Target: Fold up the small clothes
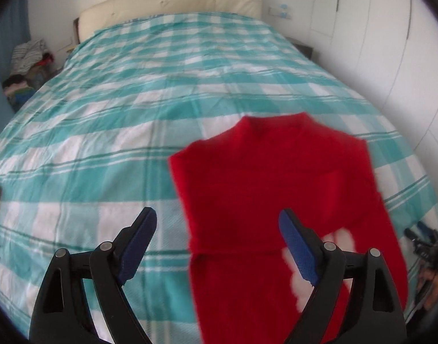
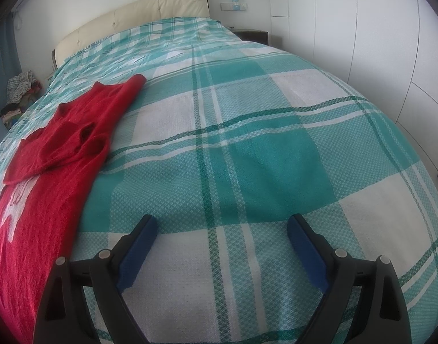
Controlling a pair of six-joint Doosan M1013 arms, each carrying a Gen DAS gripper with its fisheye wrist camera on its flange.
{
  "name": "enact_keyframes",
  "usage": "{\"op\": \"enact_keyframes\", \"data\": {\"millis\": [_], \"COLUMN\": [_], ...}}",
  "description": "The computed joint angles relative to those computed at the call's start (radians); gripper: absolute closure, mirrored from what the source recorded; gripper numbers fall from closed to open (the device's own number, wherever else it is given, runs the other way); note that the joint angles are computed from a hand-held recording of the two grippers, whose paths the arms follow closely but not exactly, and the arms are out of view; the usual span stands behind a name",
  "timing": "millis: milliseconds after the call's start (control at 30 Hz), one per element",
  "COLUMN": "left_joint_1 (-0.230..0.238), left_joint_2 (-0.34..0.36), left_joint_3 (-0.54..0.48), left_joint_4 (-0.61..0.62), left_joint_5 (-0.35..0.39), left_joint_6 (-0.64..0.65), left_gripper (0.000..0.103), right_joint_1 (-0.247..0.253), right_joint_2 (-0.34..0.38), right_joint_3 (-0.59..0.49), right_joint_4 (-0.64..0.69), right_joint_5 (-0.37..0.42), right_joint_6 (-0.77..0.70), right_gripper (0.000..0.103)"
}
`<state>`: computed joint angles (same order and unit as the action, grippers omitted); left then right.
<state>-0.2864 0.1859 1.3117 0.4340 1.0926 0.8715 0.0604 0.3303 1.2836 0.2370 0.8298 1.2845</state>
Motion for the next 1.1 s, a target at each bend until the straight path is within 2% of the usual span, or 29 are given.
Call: {"op": "enact_keyframes", "data": {"millis": [167,333,500,800,1100], "left_joint_1": [0.011,0.011,-0.010,0.020,0.013], "left_joint_2": [-0.094,-0.129,-0.126,-0.122,-0.114], "left_joint_3": [0.214,0.321,0.332,0.329,0.322], "left_joint_4": [0.112,0.108,0.160,0.083,0.091], "left_joint_5": [0.028,-0.014,-0.024,-0.047,-0.025], "left_joint_6": [-0.218,-0.344,-0.367,-0.329,-0.323], "left_gripper": [0.015,0.015,0.012,0.007,0.005], "right_joint_1": [0.001,0.001,0.003,0.006,0.005], "right_joint_2": [0.006,0.006,0.005,0.004,0.003], "right_joint_3": [-0.006,-0.005,0.003,0.010,0.013], "right_joint_4": [-0.002,0.001,0.001,0.006,0.011], "right_joint_5": [0.002,-0.003,-0.017,-0.031,-0.035], "right_joint_6": [0.000,-0.006,-0.016,-0.026,-0.029], "right_gripper": [0.011,0.010,0.007,0.004,0.004]}}
